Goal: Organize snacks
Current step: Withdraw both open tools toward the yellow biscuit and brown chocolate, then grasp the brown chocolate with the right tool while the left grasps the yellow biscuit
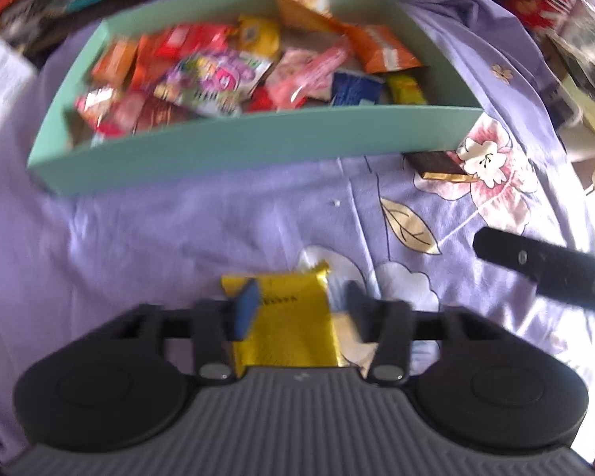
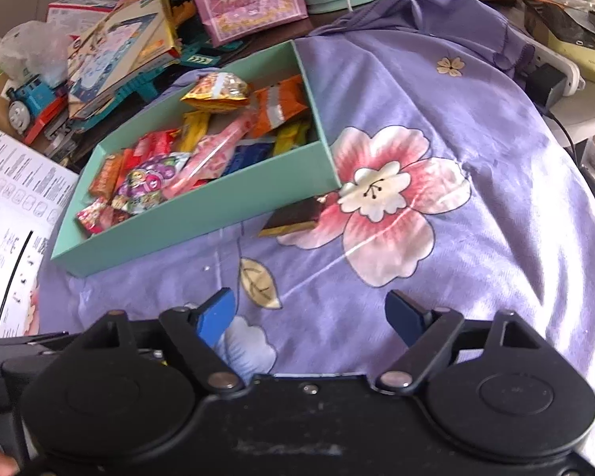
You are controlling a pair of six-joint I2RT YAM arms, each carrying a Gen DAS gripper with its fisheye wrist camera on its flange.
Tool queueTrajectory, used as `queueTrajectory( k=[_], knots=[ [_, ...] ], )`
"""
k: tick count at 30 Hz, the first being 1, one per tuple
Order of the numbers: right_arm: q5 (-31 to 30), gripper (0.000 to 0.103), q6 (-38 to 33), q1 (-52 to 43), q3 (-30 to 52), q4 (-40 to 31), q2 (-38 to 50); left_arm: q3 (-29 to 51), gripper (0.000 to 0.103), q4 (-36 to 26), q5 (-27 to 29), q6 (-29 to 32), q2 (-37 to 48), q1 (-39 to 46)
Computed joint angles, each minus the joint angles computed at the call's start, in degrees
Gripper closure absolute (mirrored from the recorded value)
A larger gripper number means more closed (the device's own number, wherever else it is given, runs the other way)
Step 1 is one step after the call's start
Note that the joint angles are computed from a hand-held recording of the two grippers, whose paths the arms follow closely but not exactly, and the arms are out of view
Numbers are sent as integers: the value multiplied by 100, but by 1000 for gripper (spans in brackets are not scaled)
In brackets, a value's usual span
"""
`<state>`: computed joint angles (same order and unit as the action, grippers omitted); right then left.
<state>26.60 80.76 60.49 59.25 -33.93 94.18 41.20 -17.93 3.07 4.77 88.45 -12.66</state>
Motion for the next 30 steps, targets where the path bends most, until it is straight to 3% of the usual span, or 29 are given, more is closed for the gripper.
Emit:
queueTrajectory(
  k=[3, 7, 8, 10, 11, 15, 17, 21, 23, 25, 30],
  knots=[
    [-59, 24, -73, -149, 11, 107, 80, -41, 81, 176, 281, 490, 11, 80],
    [-104, 24, -278, -308, 163, 131, 226, -48, 80, 168, 487, 939, -8, 168],
    [-123, 24, -375, -371, 209, 171, 286, -15, 78, 58, 568, 970, -26, 225],
    [-182, 26, -610, -505, 297, 244, 390, -47, 49, -42, 580, 1028, -162, 285],
    [-236, 33, -754, -586, 356, 300, 459, -121, 43, -43, 474, 1008, -277, 283],
    [-504, 48, -1318, -921, 703, 430, 848, -143, 39, -402, 559, 1033, -386, 417],
    [-617, 48, -1537, -1073, 901, 410, 1068, -118, 40, -658, 708, 1160, -334, 537],
    [-845, 57, -1822, -1277, 1156, 369, 1396, -369, 48, -311, 807, 1504, -453, 579],
    [-875, 60, -1866, -1301, 1187, 382, 1471, -318, 78, -122, 850, 1562, -380, 602],
    [-813, 63, -1877, -1282, 1201, 376, 1502, -109, 94, -40, 871, 1546, -167, 620],
    [-758, 67, -1893, -1236, 1218, 293, 1512, 465, 98, 32, 1007, 1431, 492, 720]
  ],
)
